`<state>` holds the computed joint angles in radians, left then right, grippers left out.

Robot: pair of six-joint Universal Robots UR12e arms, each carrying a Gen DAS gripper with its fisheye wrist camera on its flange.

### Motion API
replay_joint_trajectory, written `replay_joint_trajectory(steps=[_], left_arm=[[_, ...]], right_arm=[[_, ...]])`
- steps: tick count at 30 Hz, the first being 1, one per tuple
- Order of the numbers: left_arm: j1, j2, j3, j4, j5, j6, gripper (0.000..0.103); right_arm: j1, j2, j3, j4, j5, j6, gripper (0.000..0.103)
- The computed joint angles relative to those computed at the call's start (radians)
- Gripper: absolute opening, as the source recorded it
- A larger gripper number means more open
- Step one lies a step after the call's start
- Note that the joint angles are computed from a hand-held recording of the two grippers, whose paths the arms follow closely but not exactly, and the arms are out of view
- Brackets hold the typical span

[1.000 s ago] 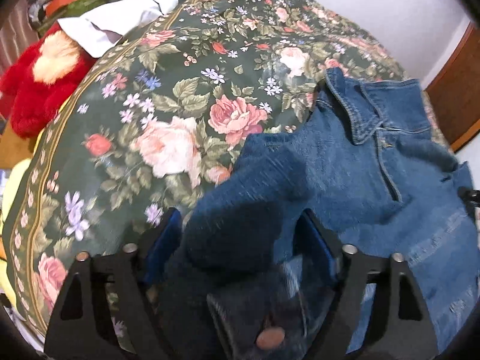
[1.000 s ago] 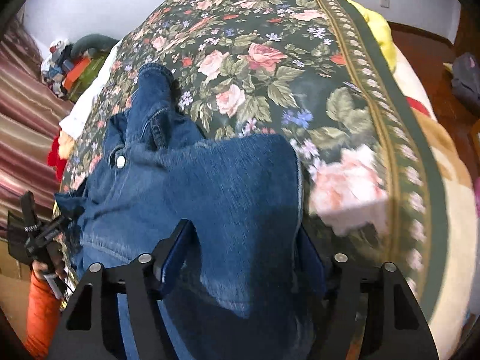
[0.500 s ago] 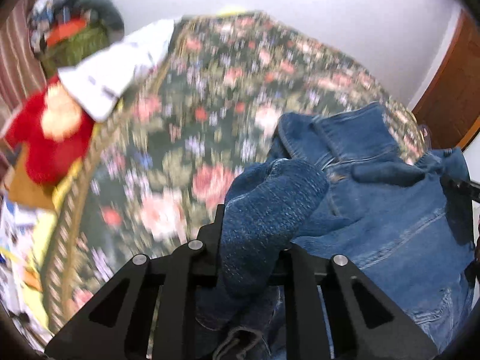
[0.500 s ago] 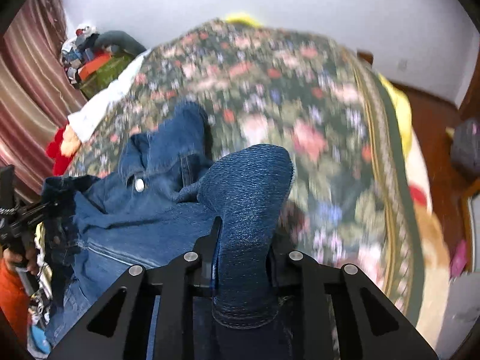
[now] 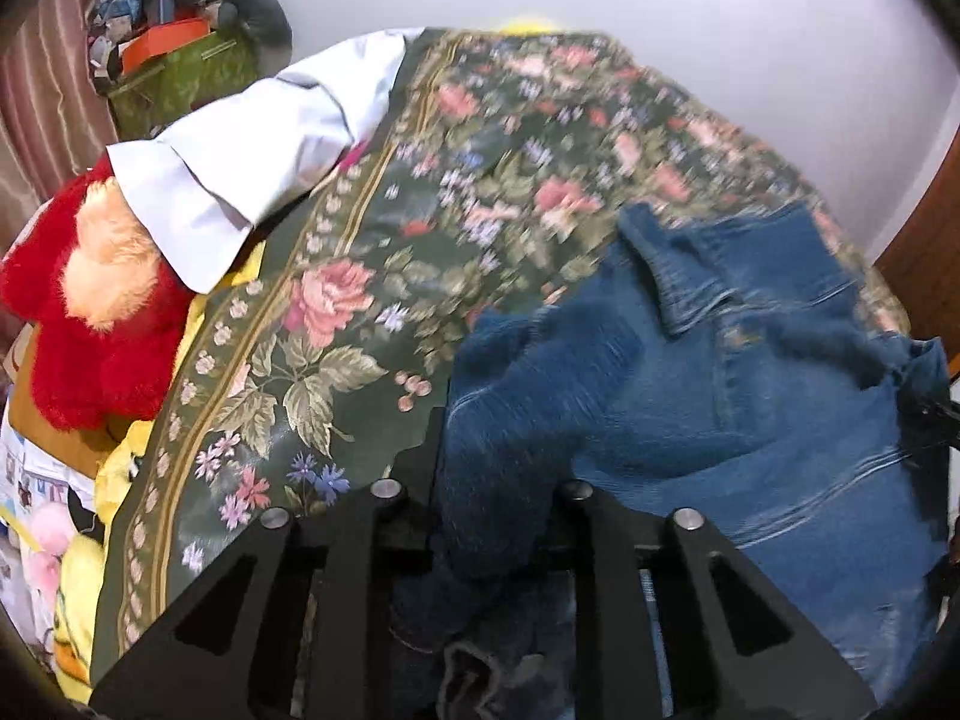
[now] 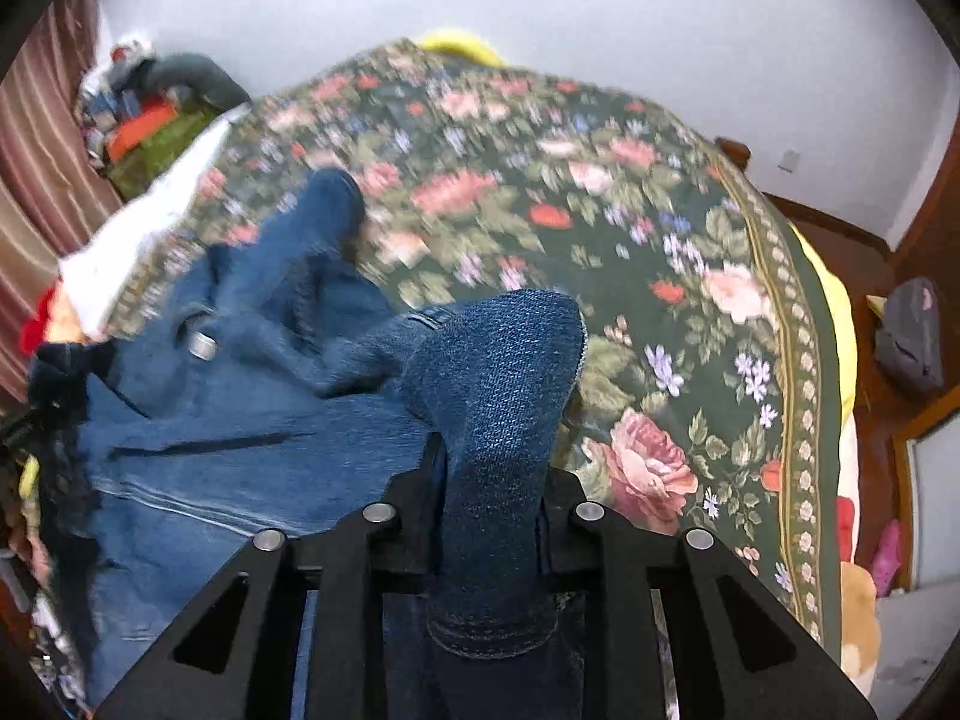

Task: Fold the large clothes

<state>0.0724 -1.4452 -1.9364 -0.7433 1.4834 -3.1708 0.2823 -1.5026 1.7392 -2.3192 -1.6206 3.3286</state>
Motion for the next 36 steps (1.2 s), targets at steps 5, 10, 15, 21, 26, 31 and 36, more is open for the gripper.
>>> replay_joint_trajectory(steps=[5, 10, 15, 21, 26, 31, 36], left_arm=[[0.005, -0.013, -0.014, 0.007, 0.035, 0.024, 0.050], [0.029, 0.008, -0.013, -0.031, 0.017, 0.017, 0.055], [0.029, 0.060, -0.013, -0.078, 0.034, 0.027, 0.055], [0.022, 0.144, -0.010, -0.084, 0.042, 0.063, 0.055], [0.029, 0.236, -0.013, -0.076, -0.003, 0.087, 0.055], [0.039, 0.334, -0.034, -0.079, -0.070, 0.118, 0.058], [0.057, 0.434, -0.080, -0.090, -0.133, 0.143, 0.075]], right_arm=[[0.009, -0.002, 0.043, -0.054, -0.151, -0.011, 0.102], [-0.034, -0.038, 0.063, -0.016, -0.042, 0.023, 0.102], [-0.029, -0.081, 0.059, 0.029, -0.052, 0.049, 0.102], [-0.003, -0.162, 0.059, 0.012, -0.077, 0.054, 0.102], [0.043, -0.242, 0.063, -0.030, -0.091, 0.020, 0.102], [0.120, -0.308, 0.075, -0.061, -0.149, -0.040, 0.102], [0.176, -0.367, 0.110, -0.056, -0.135, -0.039, 0.102]])
